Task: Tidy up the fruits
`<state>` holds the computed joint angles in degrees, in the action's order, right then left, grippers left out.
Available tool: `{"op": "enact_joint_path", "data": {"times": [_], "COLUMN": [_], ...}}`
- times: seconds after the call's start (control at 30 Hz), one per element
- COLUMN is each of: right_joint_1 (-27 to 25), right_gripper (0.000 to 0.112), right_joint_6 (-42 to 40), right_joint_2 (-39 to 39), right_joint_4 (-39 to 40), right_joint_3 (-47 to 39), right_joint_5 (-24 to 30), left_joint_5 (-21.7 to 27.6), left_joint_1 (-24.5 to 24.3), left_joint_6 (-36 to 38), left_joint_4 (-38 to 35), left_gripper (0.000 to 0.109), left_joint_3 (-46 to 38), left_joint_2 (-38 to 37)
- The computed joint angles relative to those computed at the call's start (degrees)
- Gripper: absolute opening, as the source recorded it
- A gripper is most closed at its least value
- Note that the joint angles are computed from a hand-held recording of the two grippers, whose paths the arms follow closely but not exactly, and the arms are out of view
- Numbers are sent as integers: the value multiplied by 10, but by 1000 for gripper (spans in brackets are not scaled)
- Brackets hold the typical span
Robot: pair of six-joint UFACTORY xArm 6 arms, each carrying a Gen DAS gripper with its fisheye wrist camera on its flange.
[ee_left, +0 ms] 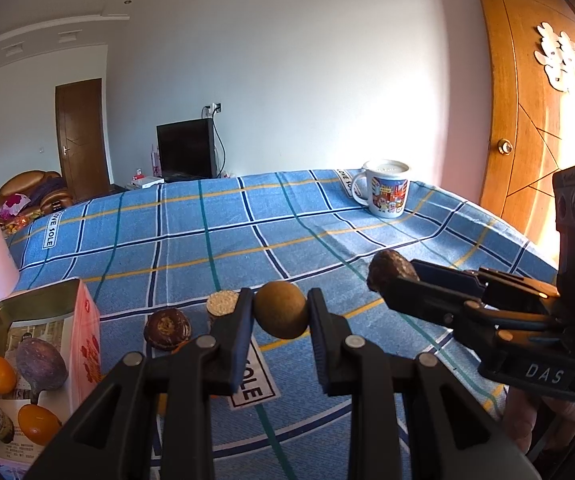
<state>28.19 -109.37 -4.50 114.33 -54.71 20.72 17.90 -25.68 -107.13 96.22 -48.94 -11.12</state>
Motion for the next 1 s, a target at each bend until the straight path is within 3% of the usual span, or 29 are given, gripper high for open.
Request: {"op": "enact_joint_path", "data": {"times": [0.17, 0.4, 0.77, 1.0], "right_joint_1": [20, 53, 163, 211], "right_gripper": [39, 39, 39, 39], "right_joint_6": [8, 95, 176, 291], "right_joint_2": [12, 31, 101, 160], "right_joint_4": [-13, -95, -228, -371], "right_joint_3": [-16, -44, -134, -186], "right_joint_5": [-42, -43, -87, -98], "left_joint_5": [0, -6, -43, -88], "left_joint_1": [8, 55, 182, 261], "left_joint_6": [-10, -24, -16, 33], "left_joint_4": [8, 7, -27, -82], "left_gripper": [28, 28, 28, 28], "left_joint_3": [25, 85, 180, 213], "left_joint_2": [-27, -97, -207, -228]}}
